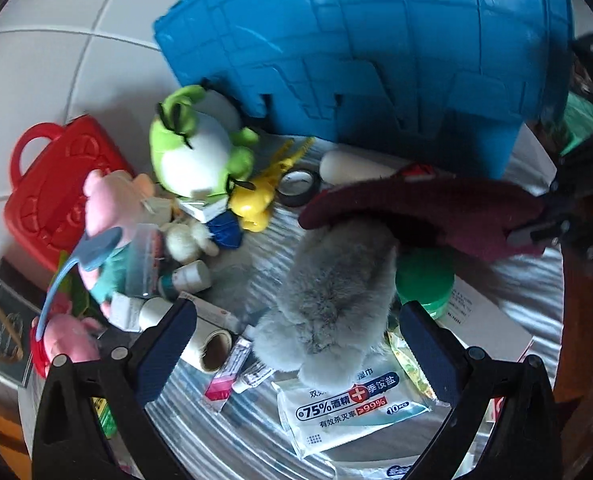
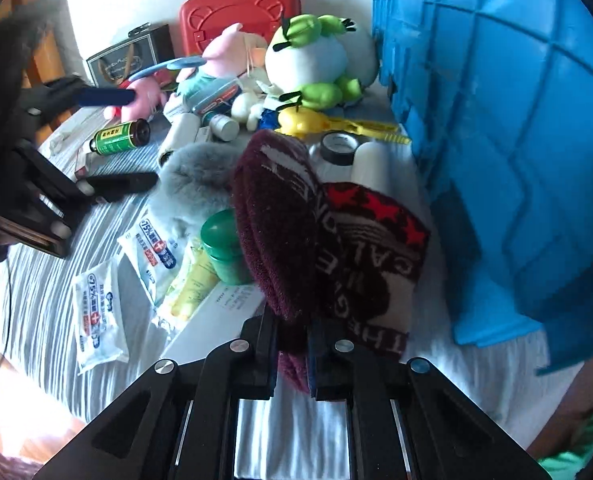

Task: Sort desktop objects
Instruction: 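Grasp the grey fluffy plush with the left tool while the right tool grasps the maroon cap, then carry the grey plush and maroon cap into the blue crate and release both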

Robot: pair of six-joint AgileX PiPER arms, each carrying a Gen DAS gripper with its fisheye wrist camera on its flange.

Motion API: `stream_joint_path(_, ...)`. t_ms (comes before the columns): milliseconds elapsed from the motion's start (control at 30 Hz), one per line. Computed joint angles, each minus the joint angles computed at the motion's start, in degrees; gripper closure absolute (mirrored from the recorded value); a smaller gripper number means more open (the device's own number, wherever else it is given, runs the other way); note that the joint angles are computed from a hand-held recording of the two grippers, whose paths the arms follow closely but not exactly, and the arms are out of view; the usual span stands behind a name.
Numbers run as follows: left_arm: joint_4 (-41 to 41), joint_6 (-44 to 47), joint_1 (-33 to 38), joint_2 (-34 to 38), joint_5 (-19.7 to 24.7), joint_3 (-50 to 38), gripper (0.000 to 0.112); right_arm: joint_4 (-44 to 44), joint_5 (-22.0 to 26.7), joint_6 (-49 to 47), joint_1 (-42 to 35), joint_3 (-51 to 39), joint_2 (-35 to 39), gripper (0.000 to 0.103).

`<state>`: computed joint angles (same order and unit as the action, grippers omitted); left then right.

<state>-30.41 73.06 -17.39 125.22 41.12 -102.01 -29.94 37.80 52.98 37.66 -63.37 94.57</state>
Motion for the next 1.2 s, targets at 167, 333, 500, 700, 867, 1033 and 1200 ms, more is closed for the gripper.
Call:
stream_joint_path(167,1.87,3.43,-1.26,8.71,9.63,-13.63,0.009,2.5,1.14,0.33,-0.96,1.13,-1.16,0.092)
stream_joint_path(333,5.94,-0.78,-2.6,17.72,16.5,-27.98,0.024,1.26,3.37,3.69,0.76,-0.87,0.08,0.093)
stream_joint_path(500,8.2,-7.5,-2.77,20.61,21.9,-32.16,0.074,2.79,3.13,5.53,0.92,-2.74,1.62,0.092)
stream_joint_path(700,0.97,-11.59,1.86,12.37,20.73,-26.18,0.076,2.11,4.57,6.48,1.37,-7.8,0.04,0.093)
stream_joint_path(867,-0.28,-14.66,3.93,6.74,18.53,-24.73,0.076,0.16,7.59,5.61,1.98,-15.15,-0.59,0.093)
stream_joint_path(1033,-3.65,-14.17,6.41,1.85,18.5,-23.86,0.076,-2.77,14.46,2.0,4.5,-25.76,-0.12,0.093)
stream_joint_path(1200,-7.12,-14.31,7.97,-2.61,19.09,-24.96,0.076,-5.36,18.46,-1.52,6.05,-35.15,-0.47,0.093)
